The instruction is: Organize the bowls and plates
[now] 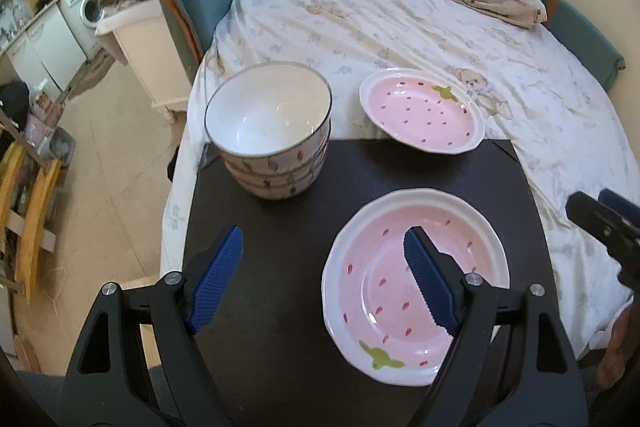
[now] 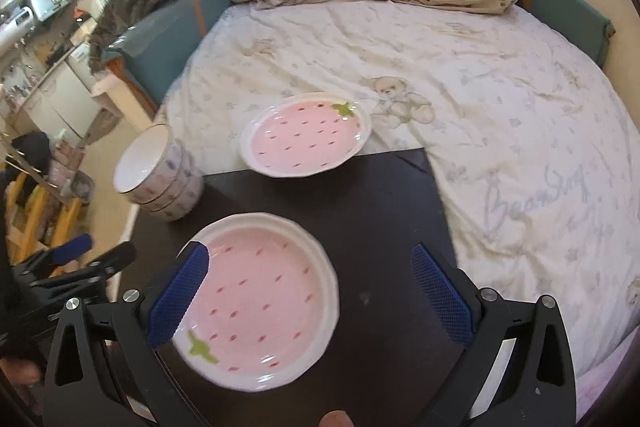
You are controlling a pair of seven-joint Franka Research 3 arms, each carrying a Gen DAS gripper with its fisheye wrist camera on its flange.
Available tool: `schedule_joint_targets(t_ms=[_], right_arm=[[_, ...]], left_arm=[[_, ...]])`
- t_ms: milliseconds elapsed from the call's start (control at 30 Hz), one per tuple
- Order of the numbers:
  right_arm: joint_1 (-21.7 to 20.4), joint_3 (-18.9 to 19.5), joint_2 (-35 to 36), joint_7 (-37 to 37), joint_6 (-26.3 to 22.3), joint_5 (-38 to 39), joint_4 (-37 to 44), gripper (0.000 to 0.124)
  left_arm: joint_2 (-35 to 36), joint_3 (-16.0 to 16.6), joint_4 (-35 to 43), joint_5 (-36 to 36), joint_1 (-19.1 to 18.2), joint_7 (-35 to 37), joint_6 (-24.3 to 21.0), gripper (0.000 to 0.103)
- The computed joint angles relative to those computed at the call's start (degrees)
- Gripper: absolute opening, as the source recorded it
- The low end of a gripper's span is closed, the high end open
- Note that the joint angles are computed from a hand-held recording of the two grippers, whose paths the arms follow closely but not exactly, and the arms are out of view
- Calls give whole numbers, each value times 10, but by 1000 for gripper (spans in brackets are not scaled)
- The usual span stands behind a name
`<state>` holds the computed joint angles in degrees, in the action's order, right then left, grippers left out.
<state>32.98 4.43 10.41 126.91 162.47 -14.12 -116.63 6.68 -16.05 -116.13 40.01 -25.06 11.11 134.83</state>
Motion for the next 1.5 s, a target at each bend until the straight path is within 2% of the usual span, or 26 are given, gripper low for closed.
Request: schedule_joint_targets(t_ms=[167, 467, 500, 667, 767, 867, 967, 1033, 1100, 1167, 1300, 1500], right_arm=[[-14, -4, 33, -35, -12, 23, 35, 103], [-89, 29, 115, -140, -20, 234, 108, 101], [-96, 32, 127, -151, -22, 255, 120, 99], [-166, 92, 202, -247, -61, 411, 204, 64], [-175, 108, 260, -289, -103, 464, 274, 53], [-155, 95, 321, -291, -153, 467, 356, 37], [-130, 73, 369, -268, -190, 448, 421, 32], [-121, 64, 392, -254, -200, 439, 448, 23], [-109, 51, 403, -242, -198, 421, 462, 22], [-104, 48, 404, -238, -192, 410, 465, 14], [-119, 64, 394, -254, -190, 418, 448, 13], [-142, 67, 323, -269, -169, 450, 340, 12]], left_arm=[[23, 4, 28, -5, 1, 18, -4, 81], [80, 18, 97, -64, 8, 100, -8, 81], [85, 21, 101, -63, 8, 100, -5, 81], [100, 29, 99, -71, 9, 94, 20, 81], [112, 28, 105, -95, 14, 110, 28, 81], [117, 33, 111, -88, 8, 118, 20, 81], [114, 37, 107, -78, 5, 115, 20, 81], [116, 37, 107, -78, 7, 118, 20, 81], [118, 38, 107, -78, 7, 120, 16, 81], [121, 39, 108, -77, 6, 119, 10, 81], [125, 38, 111, -80, 7, 123, 9, 81], [125, 37, 114, -72, 3, 126, 14, 81]])
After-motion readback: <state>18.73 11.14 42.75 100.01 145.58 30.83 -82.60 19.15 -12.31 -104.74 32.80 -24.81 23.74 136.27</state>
